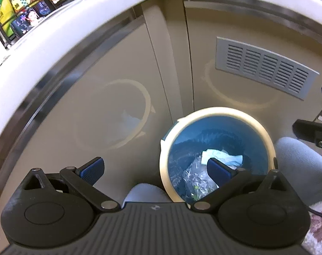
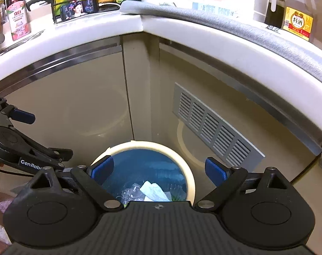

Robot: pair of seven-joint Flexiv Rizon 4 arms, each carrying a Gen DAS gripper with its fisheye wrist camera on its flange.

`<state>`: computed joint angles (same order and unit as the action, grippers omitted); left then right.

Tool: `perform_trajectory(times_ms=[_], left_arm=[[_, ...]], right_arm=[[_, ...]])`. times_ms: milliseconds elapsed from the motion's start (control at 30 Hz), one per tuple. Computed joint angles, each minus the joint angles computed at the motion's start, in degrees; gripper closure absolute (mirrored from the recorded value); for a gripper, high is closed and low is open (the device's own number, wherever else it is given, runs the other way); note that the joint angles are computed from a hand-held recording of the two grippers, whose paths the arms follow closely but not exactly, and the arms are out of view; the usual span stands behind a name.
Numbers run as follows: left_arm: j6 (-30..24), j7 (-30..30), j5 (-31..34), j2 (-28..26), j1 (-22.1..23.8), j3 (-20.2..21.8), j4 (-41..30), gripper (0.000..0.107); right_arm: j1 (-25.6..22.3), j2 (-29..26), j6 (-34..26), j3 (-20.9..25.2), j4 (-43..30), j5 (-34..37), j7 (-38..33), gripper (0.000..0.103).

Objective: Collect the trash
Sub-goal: 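Raise both open tools up out of the cabinet, then move both open tools over the grey mat toward the toothbrush and toothpaste box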

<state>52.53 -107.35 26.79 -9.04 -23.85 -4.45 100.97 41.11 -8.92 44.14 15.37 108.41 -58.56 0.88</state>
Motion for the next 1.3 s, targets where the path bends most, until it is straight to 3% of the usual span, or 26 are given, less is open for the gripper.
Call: perform_trajectory(times_ms=[200,400,633,833,1133,1300], left_arm=[[2.2,-1.8,-2.5,0.9,0.8,0.0,-1.4,0.004],[6.8,-4.9,-3.3,0.2,1.0,0.0,-5.9,0.004],[7.1,-8.1,-1.2,-1.8,-0.5,0.9,-12.1,0.004],[5.6,-12.1,0.2,-1.3,-0.7,2.0,-13.2,0.004],[4.2,-10.4,-4.4,1.1,2.5,1.7,-9.2,0.004],[5.1,-9.0,-5.8,2.2,3.8,1.2,-7.2,0.004]], right_arm=[[-1.9,3.7,2.3,-0.3,1.7,-4.4,5.3,0.009],[-6.6,8.3,4.2,-0.5,2.4,-16.8,14.0,0.006],[-11.6,6.7,5.5,-2.3,-3.0,-19.4,9.8,0.004],[-13.3,-1.4,10.2,-6.4,-14.1,-9.6,4.1,0.003],[-9.5,-20.3,3.3,-14.5,-40.1,6.5,-7.4,0.000],[-7.1,-30.6,-4.5,-18.5,-54.9,13.7,-11.6,0.000]])
